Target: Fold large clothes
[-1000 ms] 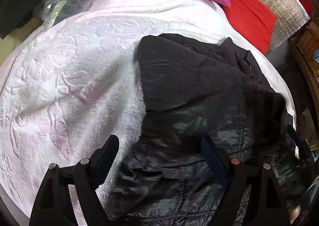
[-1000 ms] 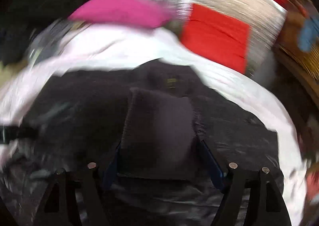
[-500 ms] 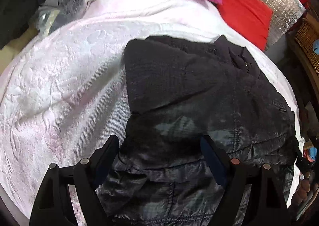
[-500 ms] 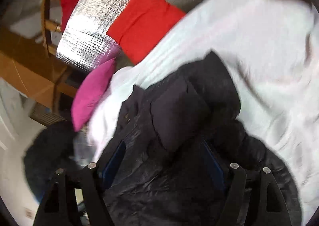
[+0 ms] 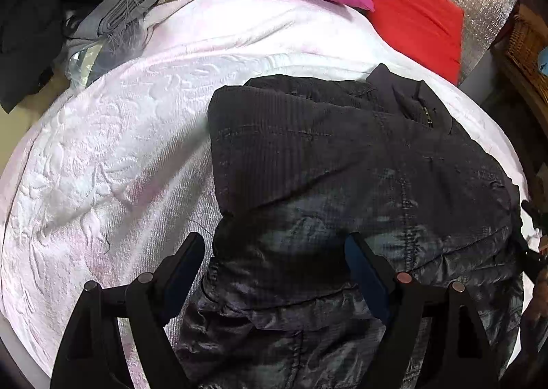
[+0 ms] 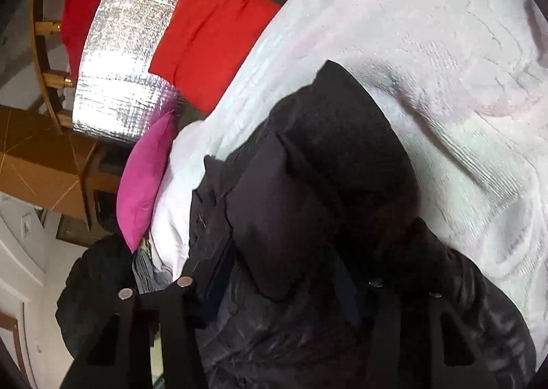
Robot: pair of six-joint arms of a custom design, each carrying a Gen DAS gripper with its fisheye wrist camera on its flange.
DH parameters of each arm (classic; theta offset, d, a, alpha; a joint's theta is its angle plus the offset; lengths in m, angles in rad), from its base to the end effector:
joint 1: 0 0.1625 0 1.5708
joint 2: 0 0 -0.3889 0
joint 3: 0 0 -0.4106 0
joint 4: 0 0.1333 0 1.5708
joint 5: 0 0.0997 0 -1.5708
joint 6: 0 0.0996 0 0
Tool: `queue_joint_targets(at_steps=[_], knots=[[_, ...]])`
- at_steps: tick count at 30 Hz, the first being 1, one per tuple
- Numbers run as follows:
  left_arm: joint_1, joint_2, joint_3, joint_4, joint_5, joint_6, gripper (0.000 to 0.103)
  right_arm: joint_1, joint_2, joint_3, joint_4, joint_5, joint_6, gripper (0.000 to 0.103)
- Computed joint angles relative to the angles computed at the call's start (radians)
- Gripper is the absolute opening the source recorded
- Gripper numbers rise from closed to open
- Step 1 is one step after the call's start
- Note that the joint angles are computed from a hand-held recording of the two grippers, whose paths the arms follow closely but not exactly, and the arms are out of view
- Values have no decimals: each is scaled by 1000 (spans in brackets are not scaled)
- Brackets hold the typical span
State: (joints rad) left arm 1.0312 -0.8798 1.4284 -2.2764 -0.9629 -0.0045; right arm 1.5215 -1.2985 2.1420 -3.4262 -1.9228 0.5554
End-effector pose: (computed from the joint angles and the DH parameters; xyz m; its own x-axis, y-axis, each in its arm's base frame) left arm -0.2013 -0.7064 0.1829 -0.7524 0.3413 -0.5634 0.5041 0.8489 -0.1589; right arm 0.0737 -0.5140 0.2653 -0.7706 0.5666 -0.2917 0.5090 0.2717 -0.8168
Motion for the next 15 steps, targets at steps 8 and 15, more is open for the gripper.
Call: queue_joint_targets(at_steps=[8,15], knots=[[-4,27,-21,-14,9,-1,84,54,42,-48,-39,-165,-89,15],[-16,28,-11,-41,20,21,84,180,42,-24,-177,-337,-208,14]])
